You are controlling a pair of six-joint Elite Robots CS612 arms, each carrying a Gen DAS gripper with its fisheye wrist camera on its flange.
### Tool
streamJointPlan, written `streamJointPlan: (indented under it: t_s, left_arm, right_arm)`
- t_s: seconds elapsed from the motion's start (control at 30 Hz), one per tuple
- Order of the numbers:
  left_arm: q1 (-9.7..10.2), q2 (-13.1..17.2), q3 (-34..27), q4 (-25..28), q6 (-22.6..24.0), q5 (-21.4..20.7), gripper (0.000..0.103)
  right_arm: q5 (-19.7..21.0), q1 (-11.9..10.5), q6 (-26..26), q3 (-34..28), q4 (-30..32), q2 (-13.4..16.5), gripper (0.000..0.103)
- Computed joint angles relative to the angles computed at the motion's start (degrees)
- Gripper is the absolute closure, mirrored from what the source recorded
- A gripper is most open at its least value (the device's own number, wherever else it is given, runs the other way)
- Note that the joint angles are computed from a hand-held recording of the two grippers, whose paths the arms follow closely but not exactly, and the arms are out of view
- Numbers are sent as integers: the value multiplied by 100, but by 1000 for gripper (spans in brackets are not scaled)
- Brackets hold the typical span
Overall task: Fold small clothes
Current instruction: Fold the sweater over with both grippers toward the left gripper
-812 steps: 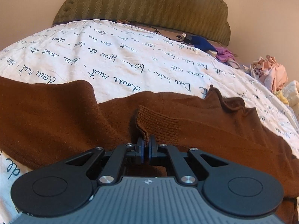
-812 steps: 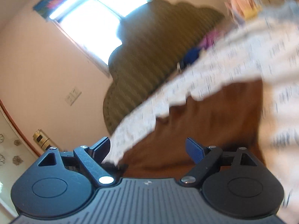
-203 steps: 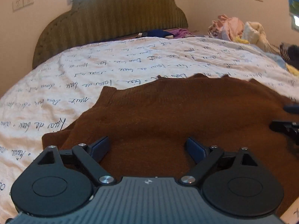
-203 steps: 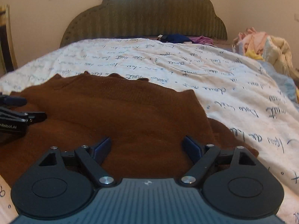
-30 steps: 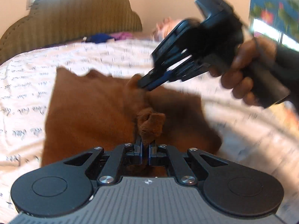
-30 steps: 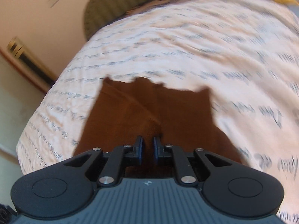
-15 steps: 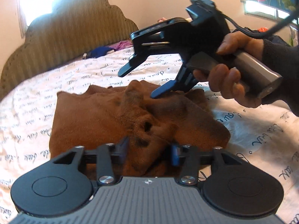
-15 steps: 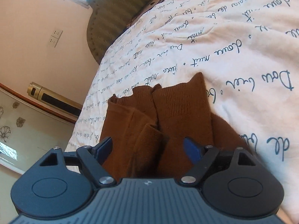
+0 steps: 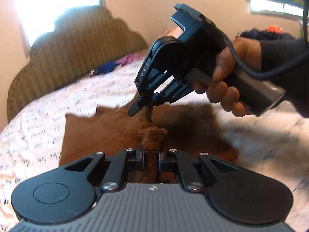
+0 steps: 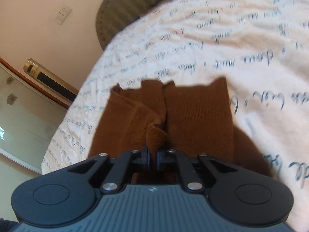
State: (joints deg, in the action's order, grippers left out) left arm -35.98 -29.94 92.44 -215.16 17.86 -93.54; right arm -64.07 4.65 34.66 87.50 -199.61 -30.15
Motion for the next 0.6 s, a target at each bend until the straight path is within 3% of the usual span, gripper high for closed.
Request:
streamJointPlan:
  t_s: [0.1,0.2,0.23,0.3,0.37,0.43,0.5,0.53,0.57,0.6]
  left_arm:
    - [-16,-7,-15,-43,110,-361,91]
    - [-60,48,-123,533,129,-507,91]
    - [-92,85,-161,685,161,-443,91]
    - [-152,185,-173,480,356,-288,91]
    - [-122,182,-171,427,315,-390,90]
    - [13,100,-177,587,137,-835,76]
    - [262,-20,-154,774,2,-1696,30]
    - [397,-51,-150,735,-99,-2070,19]
    - [544,-56,-151,534,-303,-2401,8]
    - [676,-40,-185,352,-553,-2612,6]
  right_arm:
    - [-151,-86,-157,333,-203,-213,97]
    - [-408,-146,-128,566,42,-267,97]
    - [-437,-167,19,612,10,-227,97]
    - [-375,-217,579,661,-455,-58,96]
    - [-363,-228,1130,663,-906,84,93]
    - [-358,-232,1409,687,-1019,89,90]
    - [-503,-234,1560,802,-1065,-35,80]
    - [-800,-206,1602,892,-1310,-98,75]
    - [-1118,-181,1658,953,-1674,-114,59]
    - [-1414,-154,1683,986,-1937,-123,37]
